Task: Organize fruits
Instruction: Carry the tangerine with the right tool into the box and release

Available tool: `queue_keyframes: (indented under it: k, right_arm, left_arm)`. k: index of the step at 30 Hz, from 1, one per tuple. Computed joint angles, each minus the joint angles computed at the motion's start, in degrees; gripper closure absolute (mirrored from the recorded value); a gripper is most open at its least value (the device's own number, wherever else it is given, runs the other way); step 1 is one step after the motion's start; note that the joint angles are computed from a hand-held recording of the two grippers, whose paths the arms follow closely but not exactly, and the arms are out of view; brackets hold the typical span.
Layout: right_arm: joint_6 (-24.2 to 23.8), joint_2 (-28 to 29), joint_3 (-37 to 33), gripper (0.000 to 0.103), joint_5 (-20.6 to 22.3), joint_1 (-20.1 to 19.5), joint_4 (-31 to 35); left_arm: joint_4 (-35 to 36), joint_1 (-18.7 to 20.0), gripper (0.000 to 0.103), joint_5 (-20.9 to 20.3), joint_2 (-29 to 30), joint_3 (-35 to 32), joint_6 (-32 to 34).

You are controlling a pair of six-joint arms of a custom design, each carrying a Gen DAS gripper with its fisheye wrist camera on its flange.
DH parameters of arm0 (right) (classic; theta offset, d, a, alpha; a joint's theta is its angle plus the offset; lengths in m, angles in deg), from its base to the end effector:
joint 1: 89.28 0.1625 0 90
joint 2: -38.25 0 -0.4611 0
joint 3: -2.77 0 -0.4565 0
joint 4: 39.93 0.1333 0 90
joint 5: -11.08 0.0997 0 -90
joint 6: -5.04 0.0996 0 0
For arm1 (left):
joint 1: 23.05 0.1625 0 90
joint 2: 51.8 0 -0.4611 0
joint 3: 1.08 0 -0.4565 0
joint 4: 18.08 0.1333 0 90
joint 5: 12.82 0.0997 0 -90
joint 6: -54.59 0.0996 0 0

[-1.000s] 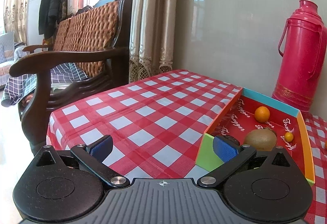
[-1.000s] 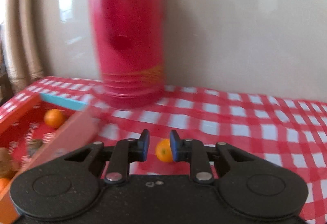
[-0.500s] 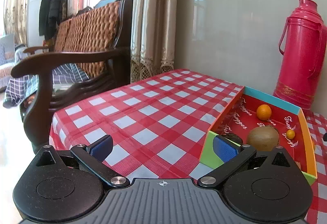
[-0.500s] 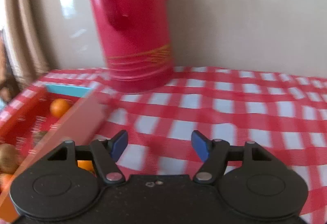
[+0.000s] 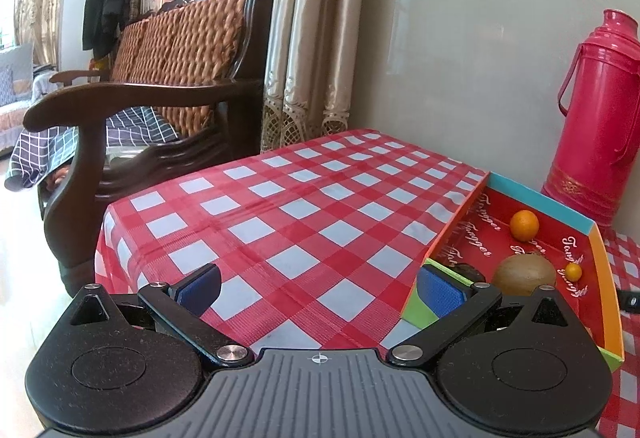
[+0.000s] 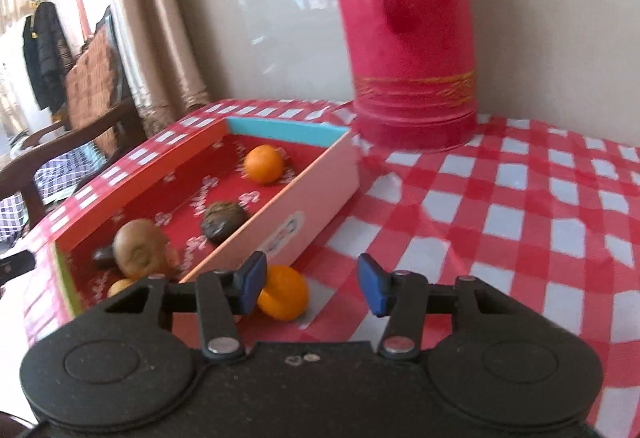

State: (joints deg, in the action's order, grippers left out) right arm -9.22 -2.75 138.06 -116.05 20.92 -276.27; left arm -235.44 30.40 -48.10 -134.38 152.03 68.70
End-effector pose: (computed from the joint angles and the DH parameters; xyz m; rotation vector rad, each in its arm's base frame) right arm 0.2198 -0.3856 0.0396 0.3214 -2.3110 1.1628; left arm -0.0148 -0.3804 0.2413 0.3599 2.1076 -1.3000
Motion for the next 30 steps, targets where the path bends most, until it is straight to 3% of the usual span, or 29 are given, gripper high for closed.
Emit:
queue_keyframes:
  k: [8, 13, 16, 18, 27, 30]
  right_arm:
    - [3.27, -1.1, 0.68, 0.074, 2.68, -0.13, 3.28]
    - [-2.5, -1.01, 0.62, 0.075, 1.84, 0.72, 5.13]
    - [-2.39, -2.31, 0.97, 0.076, 2.94, -0.21, 9.94]
    - [-4.59, -1.79, 0.65, 0.078, 2.48, -0.08, 9.59]
    - [-11.81, 3.35, -1.39, 0.079, -4.48, 3.29, -3.53]
    - [-12.22, 2.69, -1.02, 0.079, -1.73, 4.24, -7.59]
  left_arm:
    - [-2.53, -1.24, 0.0, 1.07, 1.5, 0.35, 2.3]
    - [-1.98, -1.37, 0.0, 1.25, 1.31, 0.38, 1.65]
    - [-2.64, -1.43, 0.0, 1.35, 1.62, 0.39, 2.31]
    - [-2.76, -1.46, 0.0, 1.4, 1.71, 0.41, 2.31]
    - [-2.24, -1.42, 0.0, 1.21, 1.19, 0.49, 1.67]
    - [-2.28, -1.29, 0.0, 1.2, 1.04, 0.5, 1.63]
